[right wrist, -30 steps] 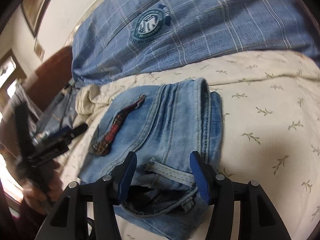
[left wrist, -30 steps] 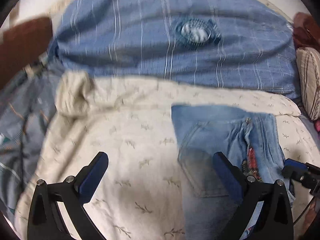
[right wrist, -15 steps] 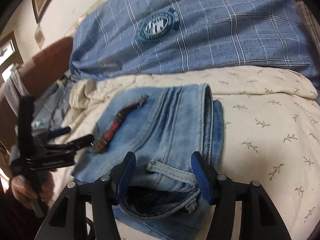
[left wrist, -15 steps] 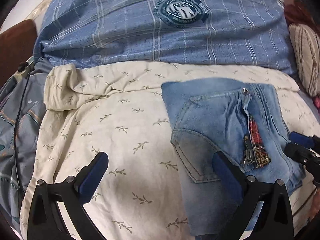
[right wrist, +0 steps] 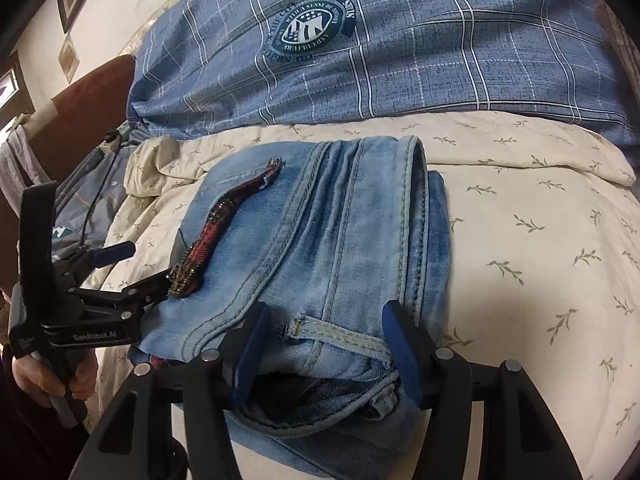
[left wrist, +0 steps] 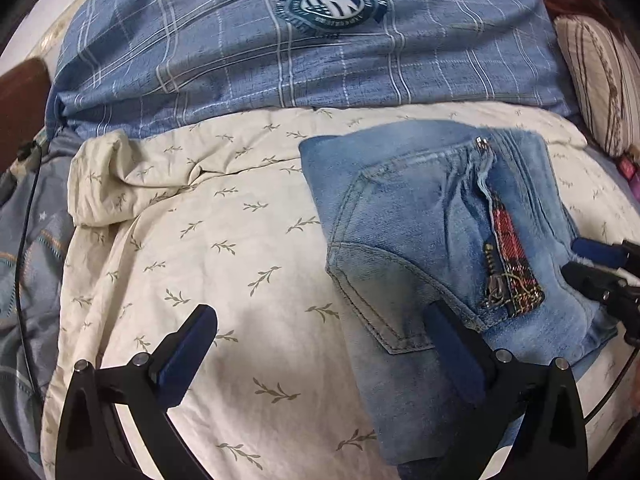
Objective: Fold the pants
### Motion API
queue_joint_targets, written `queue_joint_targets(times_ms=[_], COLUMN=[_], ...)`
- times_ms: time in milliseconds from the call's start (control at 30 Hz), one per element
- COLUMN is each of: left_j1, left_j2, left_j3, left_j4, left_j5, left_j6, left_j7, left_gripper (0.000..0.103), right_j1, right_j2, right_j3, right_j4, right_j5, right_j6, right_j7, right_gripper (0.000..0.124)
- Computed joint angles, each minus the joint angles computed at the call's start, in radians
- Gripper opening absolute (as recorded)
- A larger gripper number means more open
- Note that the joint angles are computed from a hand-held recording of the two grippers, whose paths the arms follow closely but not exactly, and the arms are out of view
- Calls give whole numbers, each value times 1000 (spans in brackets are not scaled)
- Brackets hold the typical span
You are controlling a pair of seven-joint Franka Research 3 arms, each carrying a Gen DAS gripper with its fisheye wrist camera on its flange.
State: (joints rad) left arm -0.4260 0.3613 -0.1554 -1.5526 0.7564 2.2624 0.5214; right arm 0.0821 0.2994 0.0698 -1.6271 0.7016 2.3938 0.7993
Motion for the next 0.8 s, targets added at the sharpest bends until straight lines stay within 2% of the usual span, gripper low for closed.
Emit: queue_joint_targets(times_ms=[233,333,400,433,467,533,567,700,767,800], left_j1=[-3,10,34,45,70,94,92,67,57,44], left_j2=[-2,-28,-64,-78,-102,-119,-124,-109,-96,-91], left_j3=[3,-1,-6,-10,-18,-32,-31,-35,-40,-37], left_j4=[2,-25,-73,-93,-135,-169,-176,-141,-126,-120], left_j5=[3,-18,-49,-64,-104,-159,-157,-116,-106,-75], left_j6=[-6,16,78,108,183,255,260,172,140,123], left_j7=[-5,-28,-58,-70,-75,-54,-57,-5,43,54], left_gripper=[103,103,103,103,103,103,103,103,103,103], right_j1=[-7,-24,-51,-61,-67,-74,-78,-75,-67,-62], right_j2=[-7,-7,1,3,5,14,15,-8,-26,-31], right_j3=[4,-1,-4,-8,-12,-20,-21,-12,-5,-3], right_j4=[-12,6,32,38,41,54,54,19,-2,-6], right_j5=[23,55,106,130,142,148,154,169,164,155], right_j6=[10,-35,-90,-98,-93,-89,-83,-18,3,-6], right_j7=[-15,9,40,57,70,106,118,81,26,5], right_gripper=[62,62,62,62,62,62,62,62,57,49])
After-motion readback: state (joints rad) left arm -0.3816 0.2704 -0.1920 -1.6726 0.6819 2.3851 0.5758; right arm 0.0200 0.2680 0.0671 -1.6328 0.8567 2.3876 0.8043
